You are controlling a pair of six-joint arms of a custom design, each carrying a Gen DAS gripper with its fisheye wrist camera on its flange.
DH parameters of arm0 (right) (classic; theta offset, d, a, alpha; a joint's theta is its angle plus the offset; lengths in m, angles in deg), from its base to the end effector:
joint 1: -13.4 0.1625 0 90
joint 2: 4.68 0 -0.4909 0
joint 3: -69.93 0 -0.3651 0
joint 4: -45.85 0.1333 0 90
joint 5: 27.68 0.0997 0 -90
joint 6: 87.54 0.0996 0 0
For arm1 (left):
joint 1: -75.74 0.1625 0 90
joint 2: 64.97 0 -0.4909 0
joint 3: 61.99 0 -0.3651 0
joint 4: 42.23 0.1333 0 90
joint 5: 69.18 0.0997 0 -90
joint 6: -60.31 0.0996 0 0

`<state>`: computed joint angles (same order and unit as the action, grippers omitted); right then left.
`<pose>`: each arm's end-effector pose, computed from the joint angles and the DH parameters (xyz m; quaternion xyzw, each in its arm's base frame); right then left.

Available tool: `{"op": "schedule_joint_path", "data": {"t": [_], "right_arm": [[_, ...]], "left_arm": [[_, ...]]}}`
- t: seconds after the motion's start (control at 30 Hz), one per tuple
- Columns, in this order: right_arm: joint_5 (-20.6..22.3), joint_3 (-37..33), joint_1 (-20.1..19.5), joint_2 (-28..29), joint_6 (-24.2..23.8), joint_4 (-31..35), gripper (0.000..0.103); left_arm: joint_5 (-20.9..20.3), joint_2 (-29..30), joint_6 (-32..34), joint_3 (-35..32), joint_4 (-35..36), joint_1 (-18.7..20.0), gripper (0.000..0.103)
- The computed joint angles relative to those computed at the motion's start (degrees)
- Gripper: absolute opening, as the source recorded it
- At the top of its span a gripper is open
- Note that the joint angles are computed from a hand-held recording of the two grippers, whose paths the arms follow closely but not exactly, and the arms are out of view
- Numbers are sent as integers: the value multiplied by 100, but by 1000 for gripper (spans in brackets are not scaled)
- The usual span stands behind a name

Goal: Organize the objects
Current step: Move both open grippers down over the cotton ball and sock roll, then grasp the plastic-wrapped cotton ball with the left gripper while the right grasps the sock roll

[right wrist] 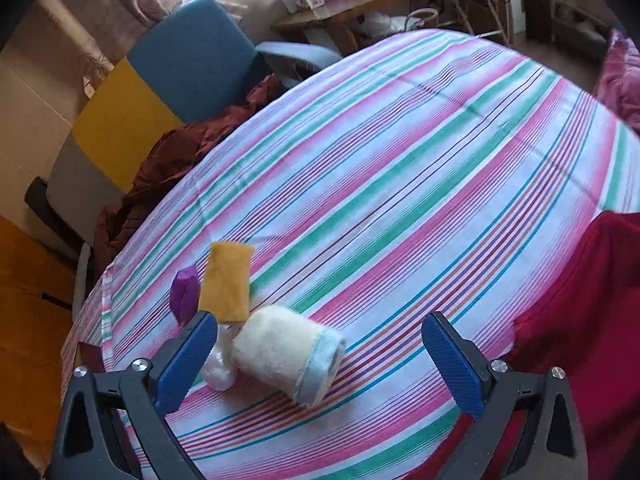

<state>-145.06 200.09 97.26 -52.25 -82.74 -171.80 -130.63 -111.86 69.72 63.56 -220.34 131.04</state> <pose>0.0323 -0.5177 0.1709 -0.1758 -0.8847 0.3697 0.2229 -0.1473 -0.5305 0.0930 0.3438 0.9028 -0.1317 0.2223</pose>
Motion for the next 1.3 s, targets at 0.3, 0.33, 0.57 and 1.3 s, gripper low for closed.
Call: {"op": "schedule_joint_path", "data": {"t": [0.3,0.33,0.57,1.3], "right_arm": [[87,-39,17,48,16,243,103],[84,-43,18,53,25,234,103],[159,-55,-26,27,95,307,103],[-106,-453,108,276,-359,957,103]], "left_arm": [[-618,731,31,-785,261,110,71],[-703,791,32,-875,330,129,71],[-1014,1227,-29,-1461,584,209,72],[-677,1508,440,-1346,-23,463,43]]}}
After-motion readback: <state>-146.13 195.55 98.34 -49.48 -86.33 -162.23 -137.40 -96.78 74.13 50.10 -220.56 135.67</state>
